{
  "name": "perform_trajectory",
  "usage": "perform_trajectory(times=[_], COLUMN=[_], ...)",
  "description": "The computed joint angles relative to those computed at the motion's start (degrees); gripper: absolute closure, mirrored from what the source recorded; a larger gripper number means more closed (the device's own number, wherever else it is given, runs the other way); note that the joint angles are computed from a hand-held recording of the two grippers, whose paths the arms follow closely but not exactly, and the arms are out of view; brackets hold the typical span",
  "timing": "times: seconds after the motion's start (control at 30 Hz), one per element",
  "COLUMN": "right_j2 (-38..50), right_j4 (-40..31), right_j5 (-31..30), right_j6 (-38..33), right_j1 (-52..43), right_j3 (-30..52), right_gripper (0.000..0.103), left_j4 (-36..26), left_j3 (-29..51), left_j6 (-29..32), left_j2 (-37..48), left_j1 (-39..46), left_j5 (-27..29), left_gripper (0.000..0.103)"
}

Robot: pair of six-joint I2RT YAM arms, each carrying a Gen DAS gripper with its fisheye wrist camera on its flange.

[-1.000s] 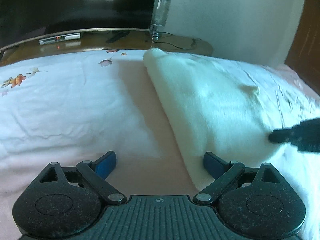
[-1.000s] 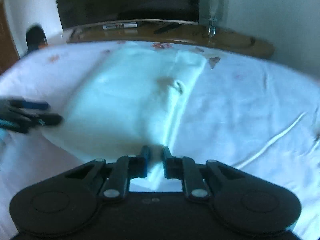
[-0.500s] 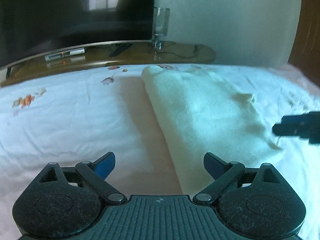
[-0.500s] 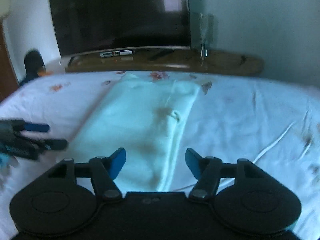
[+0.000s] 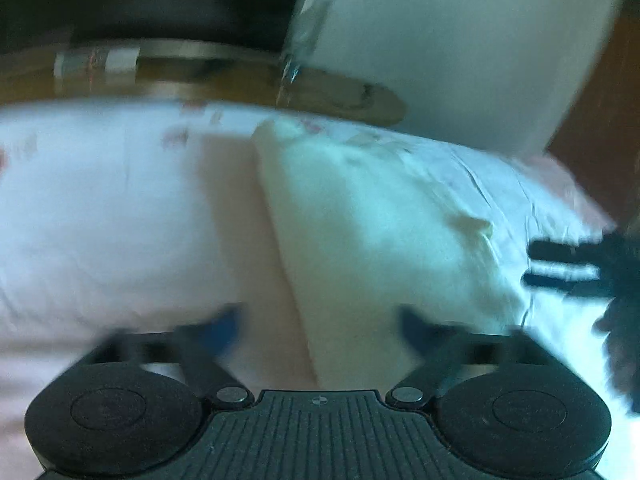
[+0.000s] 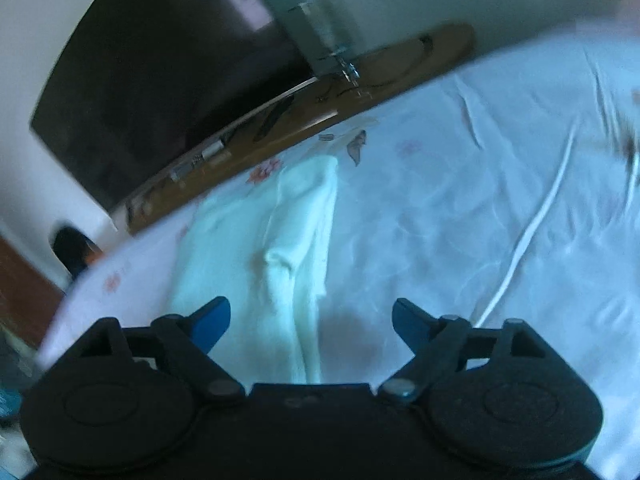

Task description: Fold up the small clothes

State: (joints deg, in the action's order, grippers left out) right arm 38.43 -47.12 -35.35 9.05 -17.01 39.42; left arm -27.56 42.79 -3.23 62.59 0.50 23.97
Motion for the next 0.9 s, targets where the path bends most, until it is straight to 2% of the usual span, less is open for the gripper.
perform_trajectory(times=[0.03, 0.13, 0.2, 0.27, 0.37, 0.47, 0.53, 0.73, 0.77, 0.83, 0.9], right_j2=[2.3, 8.73, 12.44, 14.42, 18.11, 19.78, 20.63, 23.53, 24.01, 24.5, 24.79], right_j4=[0.71, 3.54, 6.67, 9.33, 10.88, 12.71, 15.6, 19.53, 19.97, 19.8, 19.85], right_j5=[-3.49, -12.46, -17.16, -17.31, -17.97, -16.16, -15.41, -13.4, -12.74, -12.29, -11.55], right_j6=[-0.34, 0.59, 2.92, 4.14, 3.14, 2.82, 5.17, 7.08, 7.27, 6.64, 6.65], right_j1=[-2.22, -7.06, -8.92, -8.39, -7.14, -3.25, -1.44, 2.72, 3.7, 4.38, 5.12], right_j3=[-0.17, -0.93, -1.85, -2.33, -1.8, -1.01, -1.33, -0.52, -0.19, 0.37, 0.92], right_gripper=[0.018, 0.025, 0.025, 0.024, 0.024, 0.026, 0.033, 0.034, 0.034, 0.034, 0.037], left_j4=[0.43, 3.19, 4.05, 5.24, 5.16, 5.74, 5.75, 8.19, 8.92, 9.75, 10.39], left_j3=[0.61, 1.37, 2.72, 3.58, 5.53, 7.52, 8.93, 10.38, 10.37, 10.82, 11.45], left_j6=[-1.38, -4.63, -5.29, -6.47, -6.54, -7.82, -8.18, -7.99, -8.18, -8.08, -8.33], left_j2=[2.38, 7.09, 10.72, 13.33, 15.96, 18.76, 20.39, 21.4, 21.5, 22.31, 23.14], left_j1=[2.54, 7.09, 9.11, 9.86, 9.1, 8.45, 8.37, 4.2, 3.75, 3.07, 2.85], left_j5=[3.95, 11.24, 15.98, 19.03, 19.5, 20.17, 20.59, 16.42, 16.1, 15.3, 15.41], left_gripper=[0.04, 0.039, 0.024, 0.021, 0.021, 0.022, 0.022, 0.023, 0.024, 0.041, 0.044])
